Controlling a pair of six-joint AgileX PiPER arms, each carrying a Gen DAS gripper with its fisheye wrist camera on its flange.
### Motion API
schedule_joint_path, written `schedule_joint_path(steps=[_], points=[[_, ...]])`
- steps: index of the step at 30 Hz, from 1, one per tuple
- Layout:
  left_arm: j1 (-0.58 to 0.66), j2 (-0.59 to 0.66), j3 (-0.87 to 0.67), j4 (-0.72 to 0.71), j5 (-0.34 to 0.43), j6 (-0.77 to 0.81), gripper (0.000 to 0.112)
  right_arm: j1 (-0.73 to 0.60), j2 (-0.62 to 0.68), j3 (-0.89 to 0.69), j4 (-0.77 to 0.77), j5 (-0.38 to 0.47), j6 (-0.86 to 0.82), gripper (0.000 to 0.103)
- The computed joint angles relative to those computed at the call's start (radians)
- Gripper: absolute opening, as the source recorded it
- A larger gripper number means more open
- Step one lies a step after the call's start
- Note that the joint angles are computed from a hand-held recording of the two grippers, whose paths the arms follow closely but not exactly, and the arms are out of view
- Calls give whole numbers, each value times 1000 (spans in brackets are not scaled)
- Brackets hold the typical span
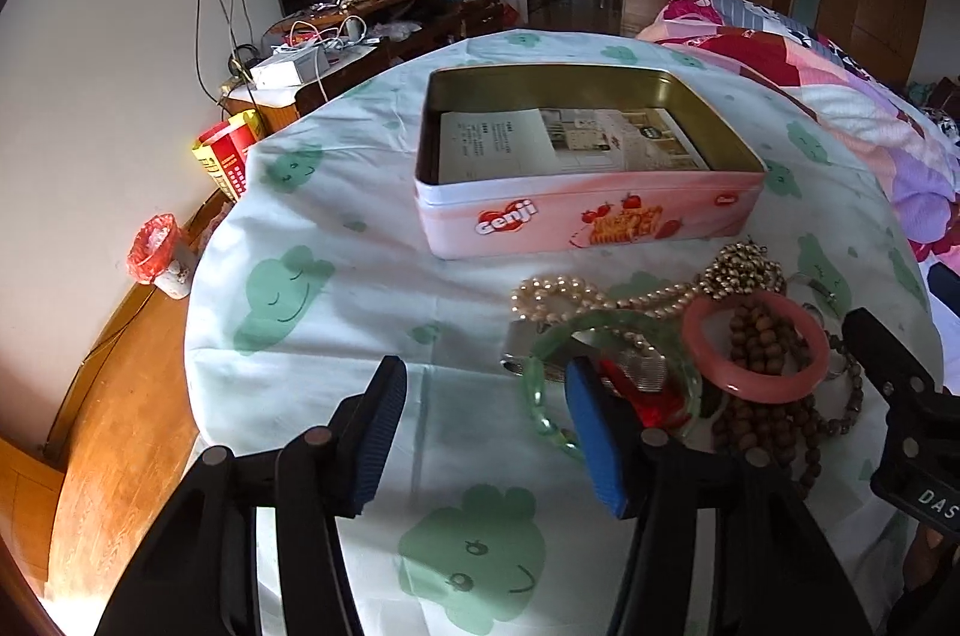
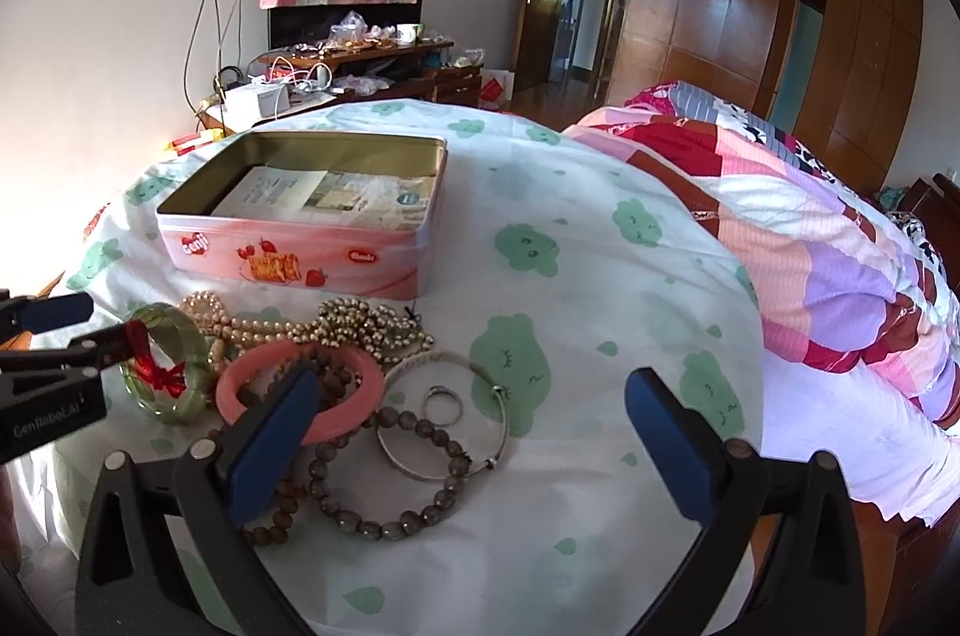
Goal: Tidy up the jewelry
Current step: 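Lower the left tool onto the green jade bangle and close on it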
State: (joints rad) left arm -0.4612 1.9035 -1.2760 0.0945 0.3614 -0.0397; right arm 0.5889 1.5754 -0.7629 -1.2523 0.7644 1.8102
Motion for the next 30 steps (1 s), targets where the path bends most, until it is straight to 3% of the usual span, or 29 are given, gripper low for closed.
schedule_joint_path(steps=[2,3,4,5,6,13,17,21,26,30], points=[[-7,3,-1,8,-12,5,53,-2,2,-2,1,-3,1,103],[-3,13,-11,-37,-9,53,47,-1,4,-4,3,-4,0,103],[1,35,-33,-91,6,110,24,0,11,-10,5,-6,-4,103],[9,47,-47,-165,21,181,11,2,11,-9,7,-7,-8,103],[15,48,-49,-235,22,246,8,3,16,-14,9,-6,-13,103],[41,-58,36,-446,-63,474,7,-25,47,-34,3,-15,-10,103],[89,-83,34,-568,-36,565,7,-37,48,-28,5,-22,-10,103],[105,-108,33,-579,-48,563,7,-44,42,-15,-22,-44,7,102],[89,-109,53,-388,-117,393,7,-93,32,-7,-37,-143,-27,80],[101,-79,22,-395,-111,397,7,-148,47,-27,-26,-222,-85,65]])
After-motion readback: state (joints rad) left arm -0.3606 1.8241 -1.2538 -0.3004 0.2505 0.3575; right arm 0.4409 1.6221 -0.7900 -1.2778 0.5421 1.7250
